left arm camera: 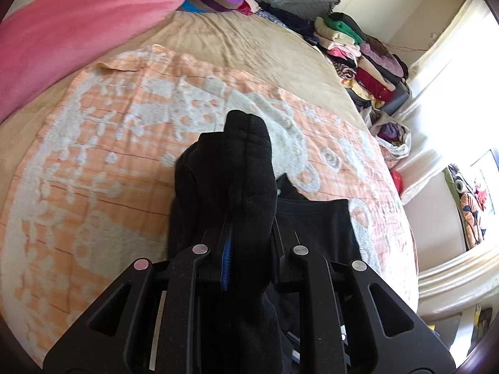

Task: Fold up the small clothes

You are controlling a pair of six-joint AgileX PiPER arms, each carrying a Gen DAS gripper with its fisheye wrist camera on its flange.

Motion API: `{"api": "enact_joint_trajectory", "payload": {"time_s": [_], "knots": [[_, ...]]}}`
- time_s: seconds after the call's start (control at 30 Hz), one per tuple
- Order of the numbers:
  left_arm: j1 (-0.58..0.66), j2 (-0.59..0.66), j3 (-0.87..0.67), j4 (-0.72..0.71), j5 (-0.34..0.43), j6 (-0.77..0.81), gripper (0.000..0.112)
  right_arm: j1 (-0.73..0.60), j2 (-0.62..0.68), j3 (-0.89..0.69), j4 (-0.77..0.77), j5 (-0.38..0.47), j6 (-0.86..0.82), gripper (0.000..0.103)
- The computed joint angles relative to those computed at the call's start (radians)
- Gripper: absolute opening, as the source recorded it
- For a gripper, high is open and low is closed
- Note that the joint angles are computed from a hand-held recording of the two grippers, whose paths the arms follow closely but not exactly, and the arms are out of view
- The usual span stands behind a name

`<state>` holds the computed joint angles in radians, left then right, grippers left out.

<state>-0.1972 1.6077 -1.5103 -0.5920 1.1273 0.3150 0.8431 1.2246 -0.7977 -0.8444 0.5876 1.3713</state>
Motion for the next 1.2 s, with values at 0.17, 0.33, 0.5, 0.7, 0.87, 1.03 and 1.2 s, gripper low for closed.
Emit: {"api": "enact_joint_trajectory", "payload": {"time_s": [0.17, 0.33, 0.5, 0.7, 0.87, 1.03, 1.2], "knots": [[-0.116, 0.0, 0.005, 0.053, -0.028, -0.083, 0.011, 0.03, -0.086, 0.062, 0.042, 0.061, 0.004, 0.011], [-0.23, 0.036, 0.024, 0.117, -0.07, -0.161, 0.012, 0.01, -0.166, 0.122, 0.126, 0.106, 0.016, 0.011], [-0.282, 0.068, 0.047, 0.126, -0.097, -0.165, 0.024, -0.057, -0.257, 0.19, 0.203, 0.167, 0.008, 0.011], [-0.274, 0.041, 0.095, 0.05, -0.119, -0.094, 0.052, -0.123, -0.319, 0.235, 0.22, 0.165, 0.042, 0.01], [-0.2, -0.034, 0.138, -0.031, -0.121, -0.032, 0.057, -0.108, -0.334, 0.246, 0.212, 0.17, 0.066, 0.011], [-0.079, -0.118, 0.183, -0.061, -0.119, 0.019, 0.057, -0.131, -0.341, 0.222, 0.227, 0.184, 0.039, 0.025], [0.055, -0.189, 0.268, -0.025, -0.147, 0.058, 0.056, -0.265, -0.394, 0.196, 0.367, 0.142, -0.114, 0.042]]}}
